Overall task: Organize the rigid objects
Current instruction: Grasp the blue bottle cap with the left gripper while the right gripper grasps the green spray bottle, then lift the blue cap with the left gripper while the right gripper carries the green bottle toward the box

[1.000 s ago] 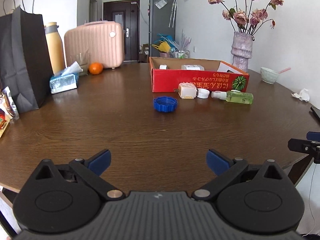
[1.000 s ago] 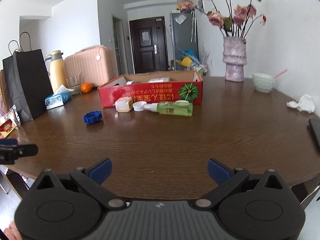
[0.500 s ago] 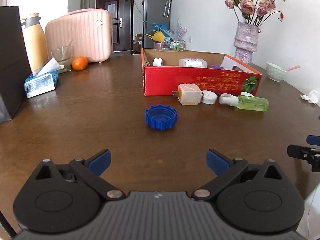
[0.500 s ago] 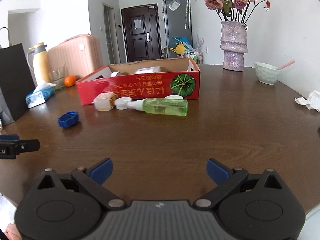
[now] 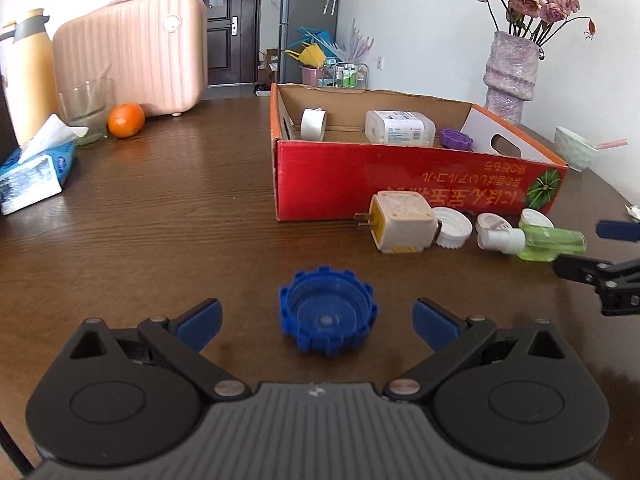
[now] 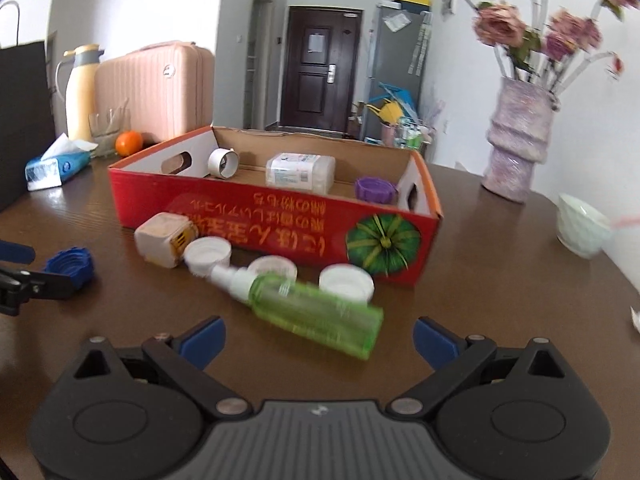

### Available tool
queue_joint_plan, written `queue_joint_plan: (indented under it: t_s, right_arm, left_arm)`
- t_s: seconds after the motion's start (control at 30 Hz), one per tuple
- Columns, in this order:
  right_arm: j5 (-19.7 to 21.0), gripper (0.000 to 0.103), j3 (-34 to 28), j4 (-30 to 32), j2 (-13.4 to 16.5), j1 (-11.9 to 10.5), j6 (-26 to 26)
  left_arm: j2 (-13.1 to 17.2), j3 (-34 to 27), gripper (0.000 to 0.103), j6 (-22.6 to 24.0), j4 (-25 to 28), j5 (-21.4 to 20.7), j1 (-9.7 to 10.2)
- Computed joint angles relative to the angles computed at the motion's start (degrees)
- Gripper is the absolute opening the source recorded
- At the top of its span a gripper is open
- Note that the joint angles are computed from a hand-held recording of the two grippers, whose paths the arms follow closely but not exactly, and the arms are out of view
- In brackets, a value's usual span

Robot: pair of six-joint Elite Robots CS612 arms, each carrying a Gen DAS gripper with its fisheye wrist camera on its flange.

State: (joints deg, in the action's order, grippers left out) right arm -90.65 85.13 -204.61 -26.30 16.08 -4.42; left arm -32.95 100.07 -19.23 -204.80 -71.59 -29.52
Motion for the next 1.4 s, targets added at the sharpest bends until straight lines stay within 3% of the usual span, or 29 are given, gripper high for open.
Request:
queue_joint_plan:
  t_s: [0.13, 0.2, 0.33, 0.47, 0.5, 0.53, 0.7, 0.77, 1.0, 1.1, 1.33, 1.4]
  right_arm:
    - [1.28, 0.1, -3.84, 2.86, 1.51, -0.14, -3.79]
    - [2.0, 0.1, -5.03, 4.27, 2.03, -0.16, -4.91]
    - [3.19, 0.098, -5.37, 6.17, 2.19, -0.33, -4.27]
    - [3.79, 0.079, -4.86, 7.77, 1.7, -0.65, 0.16]
    - [3.71, 0.074, -4.49, 8.12, 1.43, -0.69, 1.24]
    - [3.54, 0.07, -3.95, 8.04, 1.14, -0.62, 1.49]
    - [2.64, 0.037, 0.5, 5.13, -0.57, 0.14, 1.22]
    - [2.48, 0.032, 2.92, 3.54, -1.43, 0.54, 2.41]
    - [-1.96, 0.031, 12.23, -5.12, -3.85, 3.05, 9.65]
    - [-2.73, 0.031, 15.17, -7.73, -4.56, 3.83, 9.8]
    - [-4.08, 0.033, 14.7, -9.26, -3.96, 4.23, 10.23]
    - [-3.97, 0.038, 13.86, -9.42, -3.38, 4.22, 10.58]
  left_arm:
    - [0.76, -1.64, 0.101, -1.59, 1.62, -1.66, 0.73]
    - [1.25, -1.89, 0.1, -1.12, 0.75, -0.07, 0.34]
    - [1.56, -1.97, 0.091, -0.5, -0.3, -0.15, 0.25]
    - [1.22, -1.2, 0.069, -0.73, -0.66, 2.02, -0.3]
    - [1.02, -0.72, 0.058, -1.16, -1.16, 1.5, -0.34]
    - [0.75, -0.17, 0.054, -1.52, -1.71, 0.61, -0.3]
    - [-0.64, 3.34, 0.054, -1.64, -3.91, -0.95, -1.2]
    - [-1.24, 5.15, 0.054, -1.14, -5.9, -1.45, -1.81]
    - [-2.73, 10.56, 0.054, -0.17, -9.34, -1.24, -4.36]
    - [-2.43, 11.53, 0.054, 0.5, -10.33, 0.01, -5.25]
    - [-1.76, 11.72, 0.055, 2.33, -11.91, 1.05, -6.01]
    - [-1.36, 11.67, 0.061, 4.02, -12.73, 1.36, -6.24]
